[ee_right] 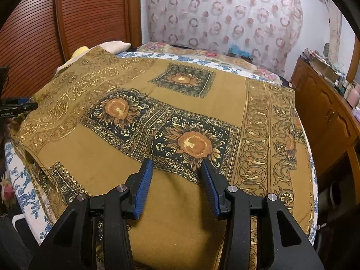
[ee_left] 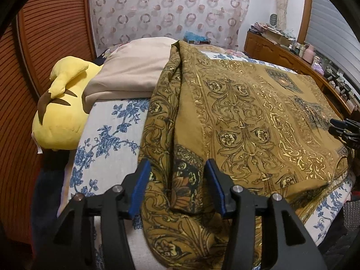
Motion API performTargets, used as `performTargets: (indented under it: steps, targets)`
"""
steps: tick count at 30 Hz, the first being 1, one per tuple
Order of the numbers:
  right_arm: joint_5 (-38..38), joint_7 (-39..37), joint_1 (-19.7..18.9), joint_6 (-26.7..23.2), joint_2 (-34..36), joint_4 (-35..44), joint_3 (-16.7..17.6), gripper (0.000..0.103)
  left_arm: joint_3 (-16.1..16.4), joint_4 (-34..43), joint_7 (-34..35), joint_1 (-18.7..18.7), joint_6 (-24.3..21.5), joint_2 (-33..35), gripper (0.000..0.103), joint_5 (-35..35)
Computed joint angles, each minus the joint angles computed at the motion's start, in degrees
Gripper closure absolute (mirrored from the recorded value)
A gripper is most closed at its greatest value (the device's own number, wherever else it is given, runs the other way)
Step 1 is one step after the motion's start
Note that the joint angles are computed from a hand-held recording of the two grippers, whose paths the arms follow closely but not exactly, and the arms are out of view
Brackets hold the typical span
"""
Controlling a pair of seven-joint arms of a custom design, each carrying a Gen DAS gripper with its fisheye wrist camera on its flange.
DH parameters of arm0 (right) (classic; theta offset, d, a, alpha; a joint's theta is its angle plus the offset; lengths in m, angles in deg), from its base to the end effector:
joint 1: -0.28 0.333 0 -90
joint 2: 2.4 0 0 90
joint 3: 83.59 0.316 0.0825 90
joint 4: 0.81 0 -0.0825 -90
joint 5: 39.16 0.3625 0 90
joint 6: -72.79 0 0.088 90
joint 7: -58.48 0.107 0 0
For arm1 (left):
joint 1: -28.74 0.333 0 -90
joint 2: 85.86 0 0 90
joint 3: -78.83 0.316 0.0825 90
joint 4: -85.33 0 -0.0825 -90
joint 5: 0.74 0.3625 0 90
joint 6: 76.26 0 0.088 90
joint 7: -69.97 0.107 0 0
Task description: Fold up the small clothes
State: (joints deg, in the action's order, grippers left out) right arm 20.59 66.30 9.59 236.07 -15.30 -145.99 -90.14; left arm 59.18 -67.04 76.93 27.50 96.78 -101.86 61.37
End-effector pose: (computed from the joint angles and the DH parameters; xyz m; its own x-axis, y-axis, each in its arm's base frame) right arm 0.4482 -0.0253 0.4087 0.4983 -0.8655 0.0517 -0.6301 -0.4024 -0.6641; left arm 0.3593 -0.2072 0.3808 -0.0030 -0.9979 0.0652 -0.7560 -0.0404 -0.6534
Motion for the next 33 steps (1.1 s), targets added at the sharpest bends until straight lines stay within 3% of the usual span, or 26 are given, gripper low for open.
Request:
performTargets:
  steps: [7,13,26,31,33]
  targets:
    - [-0.5,0.59,-0.19,-0.62,0.6,0.39,0.02,0.054,0.08,0.2,-2.09,-0.03,-0.8,0.16,0.048,2.24]
    - [-0.27,0.38,-0.48,-0.98,0.7,0.51,0.16,0.053,1.51,-0.94,1.14,-1.57,-1.74,-0.8,0.045,-1.3]
    - [0.06,0.16,-0.68,-1.25,0.73,0.51,0.28,0.051,-0.52,-2.42,0.41,1.89,1.25,-1.74,0.046,-0.98]
    - [0.06,0.17,-0.73,-1.31,0.72,0.51,0.3,0.051,-2.04,-2.96,0.03,4.88,6.88,-1.88,0.082,1.82]
    - [0.06,0.15,-0.74,-1.31,0.71,0.51,0.29,0.051,-2.83,-3.07,0.89,5.85,8.38,-1.7,0.088,0.97]
